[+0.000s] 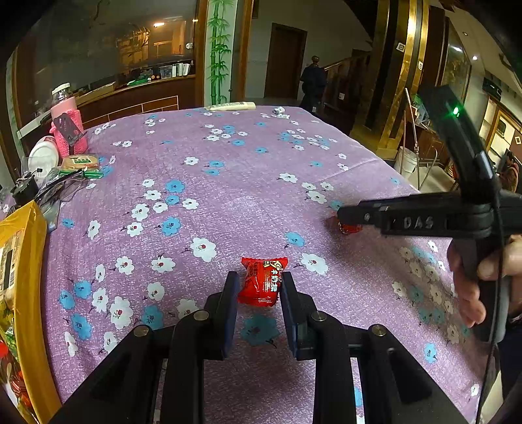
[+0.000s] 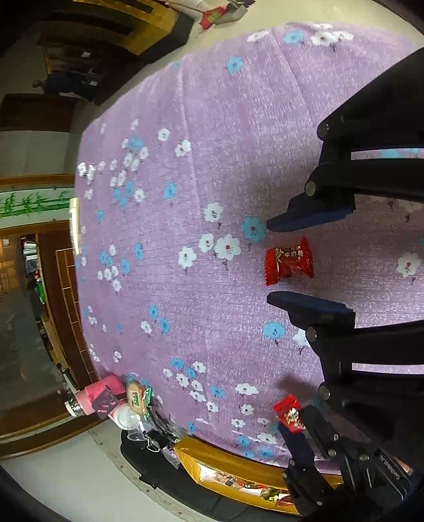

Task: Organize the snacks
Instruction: 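Grasp the other red candy with the right tool while the left tool holds its candy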

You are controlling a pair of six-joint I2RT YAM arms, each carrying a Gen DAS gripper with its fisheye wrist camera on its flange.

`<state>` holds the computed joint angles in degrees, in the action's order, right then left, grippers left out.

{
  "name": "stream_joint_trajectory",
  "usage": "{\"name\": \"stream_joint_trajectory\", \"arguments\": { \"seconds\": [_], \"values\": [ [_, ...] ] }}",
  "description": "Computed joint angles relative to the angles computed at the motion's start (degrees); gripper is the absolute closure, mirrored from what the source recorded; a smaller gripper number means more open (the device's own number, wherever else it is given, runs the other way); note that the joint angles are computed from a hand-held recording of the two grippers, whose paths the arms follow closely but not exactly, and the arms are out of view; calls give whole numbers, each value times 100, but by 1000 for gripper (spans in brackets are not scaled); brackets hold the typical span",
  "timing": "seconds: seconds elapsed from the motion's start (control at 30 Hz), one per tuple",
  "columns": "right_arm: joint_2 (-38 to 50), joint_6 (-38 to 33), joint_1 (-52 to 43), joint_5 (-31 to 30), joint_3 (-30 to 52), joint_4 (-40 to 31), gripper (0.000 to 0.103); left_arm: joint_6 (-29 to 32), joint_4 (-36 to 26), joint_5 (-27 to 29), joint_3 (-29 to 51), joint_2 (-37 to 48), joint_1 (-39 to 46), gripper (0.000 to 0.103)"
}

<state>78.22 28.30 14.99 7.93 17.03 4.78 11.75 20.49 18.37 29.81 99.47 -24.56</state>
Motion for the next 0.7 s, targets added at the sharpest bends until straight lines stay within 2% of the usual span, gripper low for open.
{"name": "stream_joint_trajectory", "arguments": {
  "seconds": [0.1,0.13,0.2,0.47,0.7],
  "values": [
    [422,77,120,89,43,194,67,8,-15,-7,12,5,-3,78],
    [535,116,173,150,57,254,73,10,-6,-11,3,-2,-7,78],
    [561,238,349,389,11,325,78,16,4,-12,-12,-13,-2,78],
    [1,829,1105,926,-232,181,83,6,24,-27,-44,-57,2,78],
    [-621,1787,2401,1743,-318,-296,83,-34,133,-83,-116,-121,6,78]
  ]
}}
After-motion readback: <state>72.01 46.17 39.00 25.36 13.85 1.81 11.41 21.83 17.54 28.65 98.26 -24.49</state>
